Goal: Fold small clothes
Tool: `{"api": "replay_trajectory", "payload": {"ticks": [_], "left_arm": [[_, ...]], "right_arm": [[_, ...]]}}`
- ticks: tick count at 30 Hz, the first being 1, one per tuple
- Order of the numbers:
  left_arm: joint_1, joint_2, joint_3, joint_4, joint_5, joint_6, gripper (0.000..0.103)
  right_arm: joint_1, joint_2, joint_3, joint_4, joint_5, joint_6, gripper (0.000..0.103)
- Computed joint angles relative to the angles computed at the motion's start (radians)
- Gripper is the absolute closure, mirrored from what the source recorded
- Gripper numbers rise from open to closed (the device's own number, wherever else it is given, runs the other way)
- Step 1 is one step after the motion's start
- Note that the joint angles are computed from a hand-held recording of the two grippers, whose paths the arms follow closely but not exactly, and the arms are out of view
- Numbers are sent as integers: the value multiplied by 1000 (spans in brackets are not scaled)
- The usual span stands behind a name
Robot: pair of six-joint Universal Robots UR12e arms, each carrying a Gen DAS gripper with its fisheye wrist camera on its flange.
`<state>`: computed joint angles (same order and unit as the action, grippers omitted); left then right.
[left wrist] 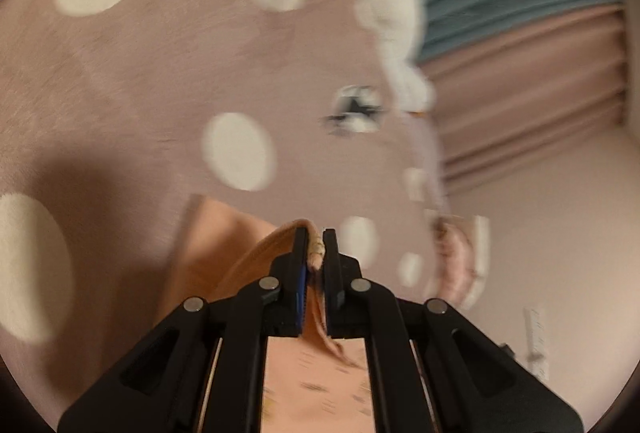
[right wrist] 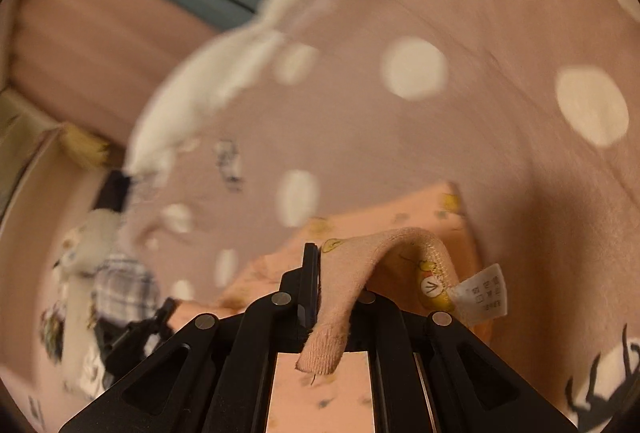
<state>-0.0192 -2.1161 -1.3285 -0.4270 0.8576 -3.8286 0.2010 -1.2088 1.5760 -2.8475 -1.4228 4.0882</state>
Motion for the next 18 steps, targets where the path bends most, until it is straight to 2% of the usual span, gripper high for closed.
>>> {"api": "replay_trajectory", "payload": {"ticks": [2,4,6,8,11,12,14,15,16,18], "left_arm": [[0,-15,24,-71,43,-4,99],[2,-21,45,-142,105,7,99],[4,-15,54,-186,168,40,99],[9,1,48,-195,190,114,99],[9,31,31,-203,156,289,99],[9,43,19,-215,109,359,99],[6,59,6,-285,3,494,96],[0,69,4,-358,-32,591,95],[-9,74,7,-425,-39,661,95],[-40,77,18,-514,42,756,95]], "right_arm": [[-13,6,-4,29,6,38,95],[-21,0,5,26,-38,60,94],[-23,-14,14,33,-91,49,90],[-20,-32,24,25,-103,-29,88],[-1,-52,29,29,-72,-256,88],[6,-55,28,39,-47,-315,88],[13,-55,23,71,38,-398,88],[20,-51,14,104,60,-435,88],[31,-40,-9,170,59,-481,88],[54,-17,-53,279,31,-547,88]]}}
